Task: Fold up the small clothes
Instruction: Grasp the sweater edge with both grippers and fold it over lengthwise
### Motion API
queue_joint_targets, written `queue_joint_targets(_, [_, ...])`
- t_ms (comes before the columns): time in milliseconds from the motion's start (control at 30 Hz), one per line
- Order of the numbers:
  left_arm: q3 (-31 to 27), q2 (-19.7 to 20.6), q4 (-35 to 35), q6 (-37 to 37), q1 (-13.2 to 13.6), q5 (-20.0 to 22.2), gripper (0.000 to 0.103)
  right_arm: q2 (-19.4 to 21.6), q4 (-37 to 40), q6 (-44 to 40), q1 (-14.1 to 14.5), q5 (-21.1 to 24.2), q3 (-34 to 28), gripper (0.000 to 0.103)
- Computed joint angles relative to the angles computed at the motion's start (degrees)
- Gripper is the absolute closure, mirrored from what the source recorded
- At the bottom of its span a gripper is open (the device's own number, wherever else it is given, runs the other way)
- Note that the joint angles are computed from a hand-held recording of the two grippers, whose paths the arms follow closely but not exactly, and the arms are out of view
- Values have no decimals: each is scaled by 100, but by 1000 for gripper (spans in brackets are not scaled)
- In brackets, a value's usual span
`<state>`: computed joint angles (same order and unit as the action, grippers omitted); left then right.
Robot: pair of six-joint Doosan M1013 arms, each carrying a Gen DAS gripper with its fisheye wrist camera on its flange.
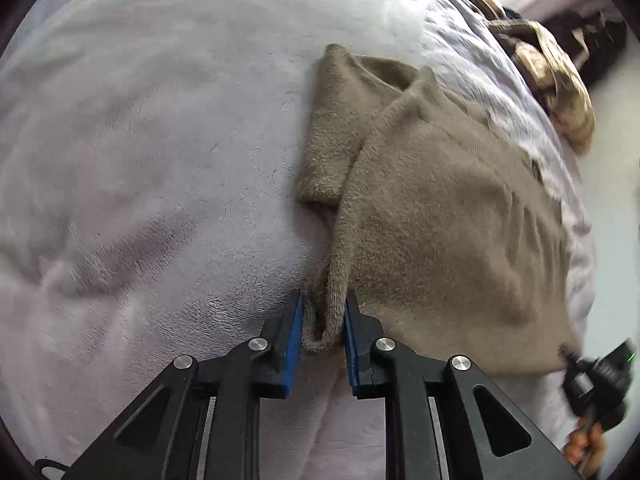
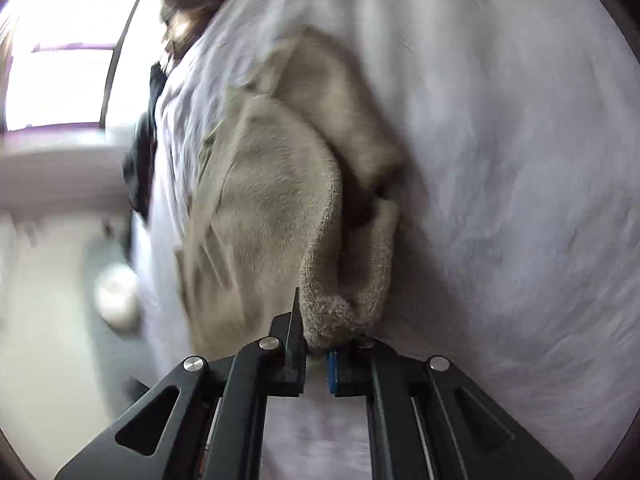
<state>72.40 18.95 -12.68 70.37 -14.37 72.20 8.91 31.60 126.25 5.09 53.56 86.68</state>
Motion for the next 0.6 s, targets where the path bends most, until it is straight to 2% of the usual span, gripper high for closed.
queue_joint_targets(100, [0,89,167,64,-49,84,82,204,-567,-94,50,654,-279,95])
queue_joint_targets(167, [104,28,109,128,9,14,82,278,-725,-214,64,923,-278,95])
queue_joint_targets(333, [169,-65,342,302,13,179,82,246,-829,-220,110,957,-240,95])
queue_joint_targets(433, [155,-89,672,265,-11,406,82,22,-800,-335,-12,1032,-17,94])
queue_joint_targets(600, [228,-215,675,234,40,487,82,23,-974,-168,10,1202,-145,93])
